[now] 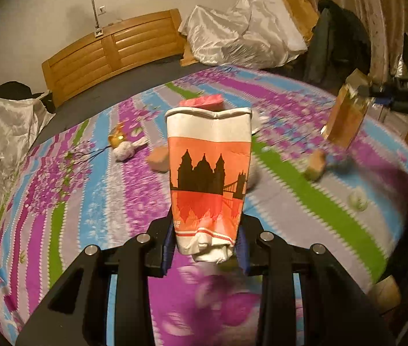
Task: Collect trash
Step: 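Carry the paper cup and gold box in both tools over the green bin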
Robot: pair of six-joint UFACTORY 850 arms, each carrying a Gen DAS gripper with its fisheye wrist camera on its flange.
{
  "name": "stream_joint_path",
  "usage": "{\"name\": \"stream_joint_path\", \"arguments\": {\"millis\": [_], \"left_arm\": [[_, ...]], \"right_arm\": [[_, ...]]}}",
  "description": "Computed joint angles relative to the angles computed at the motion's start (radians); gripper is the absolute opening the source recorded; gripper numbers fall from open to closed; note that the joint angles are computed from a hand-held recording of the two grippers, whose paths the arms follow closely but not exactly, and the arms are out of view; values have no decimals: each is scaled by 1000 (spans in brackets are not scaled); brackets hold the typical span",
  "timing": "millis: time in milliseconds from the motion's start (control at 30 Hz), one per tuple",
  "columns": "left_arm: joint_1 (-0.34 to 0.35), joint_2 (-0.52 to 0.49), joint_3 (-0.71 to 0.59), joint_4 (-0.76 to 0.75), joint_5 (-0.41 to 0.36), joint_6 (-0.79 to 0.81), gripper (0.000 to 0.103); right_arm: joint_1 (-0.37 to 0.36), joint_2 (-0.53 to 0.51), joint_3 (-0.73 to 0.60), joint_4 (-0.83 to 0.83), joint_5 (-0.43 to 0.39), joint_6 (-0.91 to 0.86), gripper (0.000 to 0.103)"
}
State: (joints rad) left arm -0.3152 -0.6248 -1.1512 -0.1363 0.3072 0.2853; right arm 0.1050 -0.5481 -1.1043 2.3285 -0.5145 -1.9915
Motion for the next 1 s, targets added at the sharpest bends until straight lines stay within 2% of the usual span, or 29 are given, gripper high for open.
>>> {"name": "stream_joint_path", "arguments": {"millis": [100, 267, 433, 700, 800, 1000], "left_arm": [[-29, 11, 4, 10, -9, -34, 33], [-86, 4, -10, -200, 1, 203, 33], [-121, 6, -40, -169, -8, 154, 33], [-185, -25, -163, -85, -71, 98, 33], [-215, -49, -234, 0, -110, 24, 33], [-276, -114, -386, 272, -173, -235, 33]], "right_arm": [[15, 37, 54, 20, 4, -36, 25], [21, 101, 131, 54, -9, -75, 25], [6, 214, 220, 146, -22, -177, 25], [-75, 416, 348, 242, -19, -277, 25], [-116, 491, 396, 290, -6, -316, 25], [-214, 622, 487, 403, 53, -418, 25]]}}
